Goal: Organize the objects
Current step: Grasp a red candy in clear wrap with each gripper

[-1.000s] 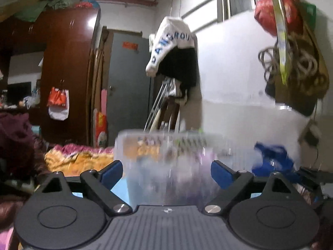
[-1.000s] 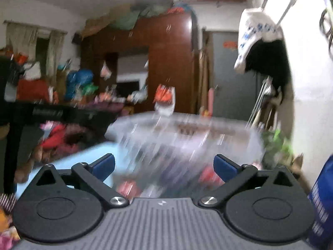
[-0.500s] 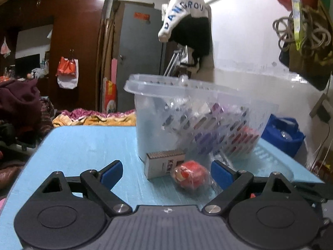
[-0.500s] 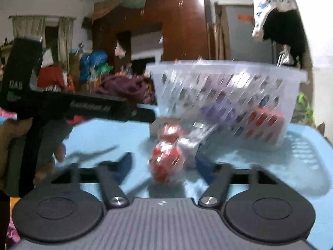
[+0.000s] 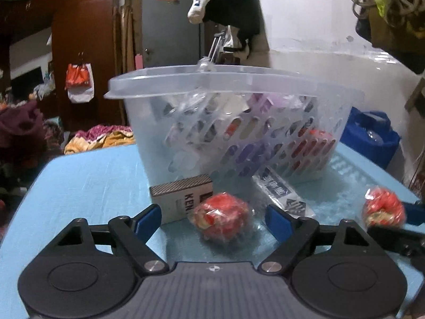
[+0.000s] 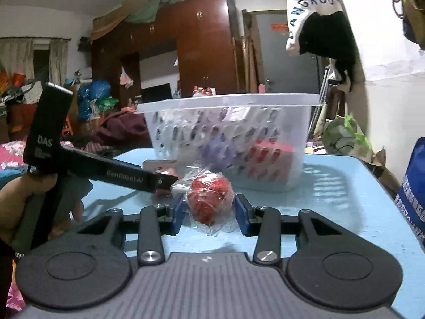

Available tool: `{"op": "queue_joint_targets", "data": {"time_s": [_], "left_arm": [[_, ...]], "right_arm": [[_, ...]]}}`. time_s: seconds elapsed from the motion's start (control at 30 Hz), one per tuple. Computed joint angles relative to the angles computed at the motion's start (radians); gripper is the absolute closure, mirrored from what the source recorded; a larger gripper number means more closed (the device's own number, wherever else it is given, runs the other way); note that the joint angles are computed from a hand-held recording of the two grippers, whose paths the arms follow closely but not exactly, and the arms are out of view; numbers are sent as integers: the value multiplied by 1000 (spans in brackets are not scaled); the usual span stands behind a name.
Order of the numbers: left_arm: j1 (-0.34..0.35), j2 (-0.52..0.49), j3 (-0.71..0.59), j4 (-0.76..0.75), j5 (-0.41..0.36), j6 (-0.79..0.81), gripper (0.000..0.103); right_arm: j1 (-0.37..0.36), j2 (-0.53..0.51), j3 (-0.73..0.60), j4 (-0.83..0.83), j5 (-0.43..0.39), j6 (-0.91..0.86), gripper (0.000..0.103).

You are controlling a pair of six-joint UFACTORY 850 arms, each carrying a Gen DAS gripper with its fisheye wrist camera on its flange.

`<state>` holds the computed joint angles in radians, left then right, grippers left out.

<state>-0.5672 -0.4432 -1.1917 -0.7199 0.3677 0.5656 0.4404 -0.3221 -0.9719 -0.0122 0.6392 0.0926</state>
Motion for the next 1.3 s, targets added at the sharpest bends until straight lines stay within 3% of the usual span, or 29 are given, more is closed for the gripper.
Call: {"op": "queue_joint_targets", "data": {"time_s": [0.07,0.1,0.2,0.43,0.63,0.9,1.0,1.1,1.2,1.3], "left_arm": [[-5,-8,-14,-65,-14,81,39],[-3,-9,-17,-64,-29,86,45],[-2,8,13,-12,0,15,47],[-2,97,168,357,173,-376,47],[-23,119,234,394,288,-386,47],[-23,112,253,444,345,-439,47],[-23,131,282,476,393,-477,47],[-14,171,297,528,445,-513,47],[5,196,237,554,427,-502,47],[32,166,87,588,301,-525,47]], "right_arm": [[-4,-3,-3,0,3,1,59],[-5,-3,-2,-2,3,2,59],[-7,-12,-10,-9,0,9,59],[-10,-20,-15,-10,-1,7,59],[-7,-23,-11,6,17,-19,59],[-7,-23,-5,3,39,-17,59],[-11,-6,13,-40,77,26,59],[-9,27,40,-54,179,20,59],[5,54,19,8,254,-86,59],[-9,36,-111,6,162,-133,59]]}}
